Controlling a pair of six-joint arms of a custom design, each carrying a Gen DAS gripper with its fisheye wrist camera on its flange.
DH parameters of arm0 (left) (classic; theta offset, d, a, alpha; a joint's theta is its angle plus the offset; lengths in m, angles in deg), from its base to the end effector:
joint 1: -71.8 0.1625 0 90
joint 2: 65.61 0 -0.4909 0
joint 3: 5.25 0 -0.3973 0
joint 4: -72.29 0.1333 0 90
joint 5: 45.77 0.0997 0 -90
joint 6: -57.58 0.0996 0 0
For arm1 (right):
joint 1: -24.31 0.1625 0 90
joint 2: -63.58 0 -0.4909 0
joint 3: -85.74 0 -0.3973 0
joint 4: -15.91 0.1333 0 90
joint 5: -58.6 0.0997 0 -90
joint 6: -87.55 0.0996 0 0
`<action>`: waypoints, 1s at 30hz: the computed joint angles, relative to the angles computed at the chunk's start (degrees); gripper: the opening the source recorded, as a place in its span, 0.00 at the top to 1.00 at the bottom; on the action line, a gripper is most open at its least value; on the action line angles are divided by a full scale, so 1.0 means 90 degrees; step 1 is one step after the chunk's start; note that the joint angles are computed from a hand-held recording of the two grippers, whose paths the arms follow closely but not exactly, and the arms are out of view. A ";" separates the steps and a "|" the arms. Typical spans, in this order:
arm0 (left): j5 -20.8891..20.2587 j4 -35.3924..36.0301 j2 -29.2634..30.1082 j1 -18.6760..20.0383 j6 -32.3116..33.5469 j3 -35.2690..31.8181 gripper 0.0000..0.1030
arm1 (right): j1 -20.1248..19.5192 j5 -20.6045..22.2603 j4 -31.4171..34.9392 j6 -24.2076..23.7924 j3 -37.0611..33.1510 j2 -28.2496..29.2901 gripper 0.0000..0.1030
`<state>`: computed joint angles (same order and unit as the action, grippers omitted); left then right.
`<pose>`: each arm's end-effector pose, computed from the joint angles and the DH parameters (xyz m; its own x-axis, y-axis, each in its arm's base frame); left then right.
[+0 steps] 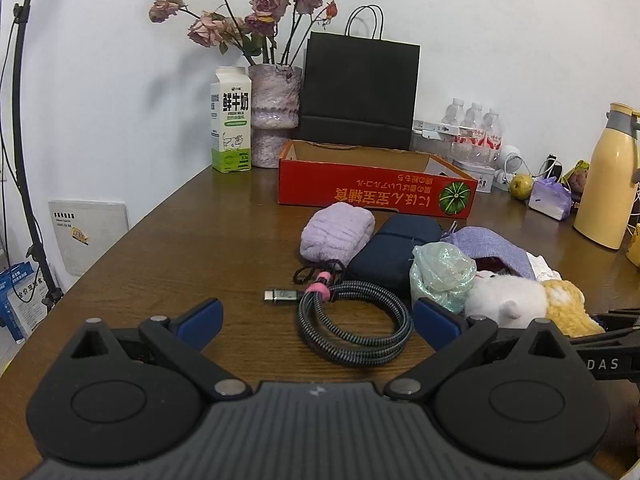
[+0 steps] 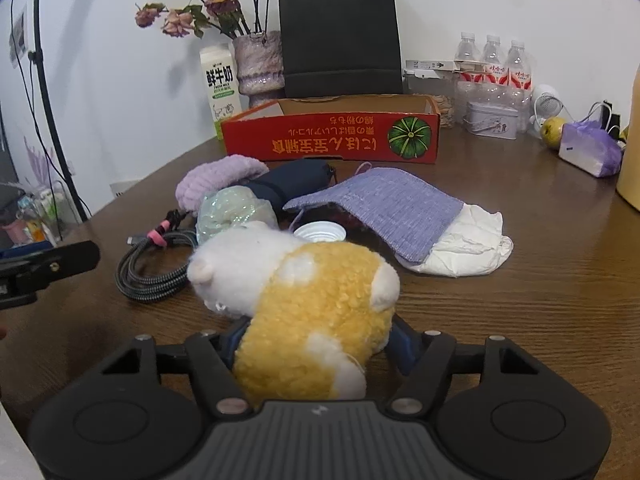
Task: Organize objects
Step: 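Reach the right gripper to the white-and-yellow plush toy and grasp it, then grasp the coiled black cable with the left gripper while the right gripper holds the plush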
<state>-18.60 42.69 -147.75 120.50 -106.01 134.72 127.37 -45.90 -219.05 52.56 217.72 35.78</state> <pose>-0.0125 -0.3505 0.2031 -0.7371 -0.1754 -0.6526 0.5425 0.4221 -0.7263 0.2130 -0.4386 -0.0016 -0.7048 -0.4717 0.5299 -0.7022 0.5702 -0.4264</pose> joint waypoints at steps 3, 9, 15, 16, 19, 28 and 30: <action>-0.0042 0.0096 0.0165 0.0031 -0.0035 -0.0164 0.00 | -0.0161 0.0279 0.0007 -0.0063 0.0019 -0.0105 0.36; -0.0048 0.0651 0.0628 0.0177 -0.0438 -0.0644 0.00 | -0.0438 0.0711 0.0064 -0.0208 0.0022 -0.0325 0.36; -0.0023 0.1626 0.1245 0.0359 -0.1091 -0.1262 0.00 | -0.0654 0.0993 -0.0040 -0.0388 -0.0001 -0.0488 0.36; -0.0060 0.1793 0.1351 0.0388 -0.1185 -0.1367 0.00 | -0.0687 0.1010 -0.0070 -0.0404 -0.0021 -0.0507 0.36; -0.0203 0.2410 0.1678 0.0476 -0.1552 -0.1706 0.00 | -0.0769 0.1047 -0.0179 -0.0466 -0.0074 -0.0539 0.36; -0.0088 0.3966 0.2088 0.0791 -0.2564 -0.2422 0.00 | -0.0924 0.1213 -0.0439 -0.0560 -0.0123 -0.0485 0.36; 0.0083 0.4261 0.2127 0.0901 -0.2769 -0.2554 0.00 | -0.0939 0.1252 -0.0441 -0.0561 -0.0127 -0.0485 0.36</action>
